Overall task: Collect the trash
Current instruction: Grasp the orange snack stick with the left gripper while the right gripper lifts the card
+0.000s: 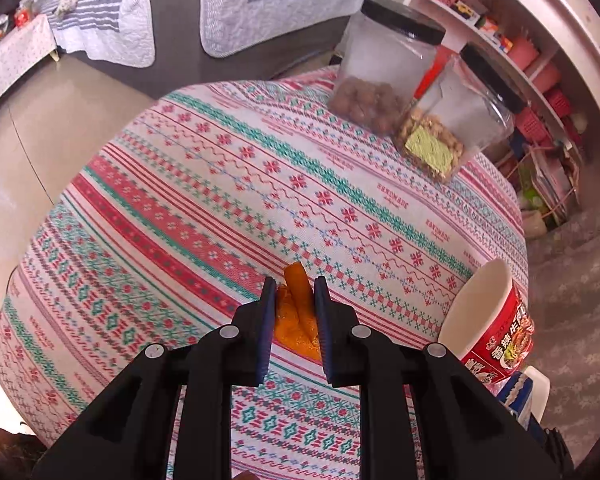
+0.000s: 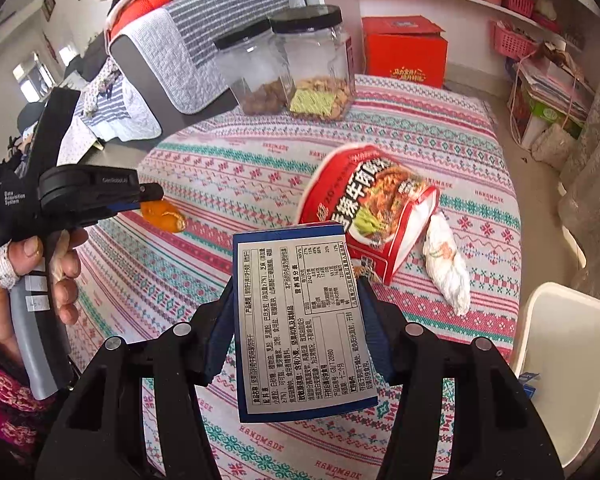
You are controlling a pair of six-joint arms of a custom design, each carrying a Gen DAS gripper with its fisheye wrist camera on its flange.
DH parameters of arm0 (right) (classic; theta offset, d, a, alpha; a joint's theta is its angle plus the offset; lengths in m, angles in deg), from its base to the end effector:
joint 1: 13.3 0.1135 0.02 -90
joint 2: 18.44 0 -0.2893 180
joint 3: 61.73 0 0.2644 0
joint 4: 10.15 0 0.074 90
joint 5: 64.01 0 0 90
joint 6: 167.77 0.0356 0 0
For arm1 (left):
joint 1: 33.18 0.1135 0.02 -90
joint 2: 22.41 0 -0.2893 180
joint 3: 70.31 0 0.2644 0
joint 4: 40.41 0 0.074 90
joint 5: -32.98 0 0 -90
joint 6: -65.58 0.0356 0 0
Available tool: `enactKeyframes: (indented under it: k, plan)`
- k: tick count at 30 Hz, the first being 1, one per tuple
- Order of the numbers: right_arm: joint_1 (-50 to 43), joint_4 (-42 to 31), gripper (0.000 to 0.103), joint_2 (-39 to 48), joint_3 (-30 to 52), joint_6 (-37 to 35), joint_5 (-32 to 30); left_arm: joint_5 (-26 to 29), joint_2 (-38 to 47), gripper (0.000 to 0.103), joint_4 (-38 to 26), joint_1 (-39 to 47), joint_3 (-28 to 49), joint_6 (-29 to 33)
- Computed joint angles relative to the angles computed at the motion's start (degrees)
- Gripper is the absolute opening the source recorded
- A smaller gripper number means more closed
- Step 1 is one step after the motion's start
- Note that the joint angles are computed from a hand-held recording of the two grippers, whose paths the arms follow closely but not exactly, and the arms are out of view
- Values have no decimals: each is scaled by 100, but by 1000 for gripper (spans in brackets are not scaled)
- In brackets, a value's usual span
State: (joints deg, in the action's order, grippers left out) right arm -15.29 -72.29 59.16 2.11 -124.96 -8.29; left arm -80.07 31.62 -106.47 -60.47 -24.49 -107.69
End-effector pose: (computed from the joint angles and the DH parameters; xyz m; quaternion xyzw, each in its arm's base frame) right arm 0.2404 0.0117 0.2329 -0.3978 0.8616 0.2171 0.2284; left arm 0.1314 -0.0521 0.2071 -0.4797 0.8443 0.0025 0.2390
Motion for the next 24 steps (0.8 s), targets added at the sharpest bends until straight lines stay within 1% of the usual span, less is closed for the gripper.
enactKeyframes:
  k: [3,5,9,10,13,15,18,20,21,24]
  plan:
    - [-112,0,54,-287,37,55,-313,-522,-82,20,-869,-632,381,-572]
    - [-242,40,54,-455,58,77,-544,-805,148,20,-1246,-878,763,-715]
    - [-551,179,54,-645,147,151,-947,-1372,484,20,-2062,-1652,1435,-1346]
    - [-626,258,54,-687,142,180,-1010,-1487,579,20,-2247,-1828,1603,-1500]
    - [-785,620,54,-791,82,395,-1074,-1858,802,20,-2530,-2227,1932,-1882]
    - [-899,794,54,-787,82,553,-1145,-2121,945,20,-2605,-2418,2096,-2042]
    - [-1039,1108,54,-716,72,851,-1208,-2541,1339,20,-2528,-2653,2350,-2003]
    - [-1115,1320,54,-685,61,1025,-1178,-2718,1547,20,-2352,-2691,2488,-1812]
    - [-1131,1438,54,-691,26,1099,-1143,-2755,1588,20,-2161,-2663,2511,-1631]
    - [-1216,1699,54,-665,-15,1232,-1079,-2834,1806,20,-1831,-2659,2652,-1339]
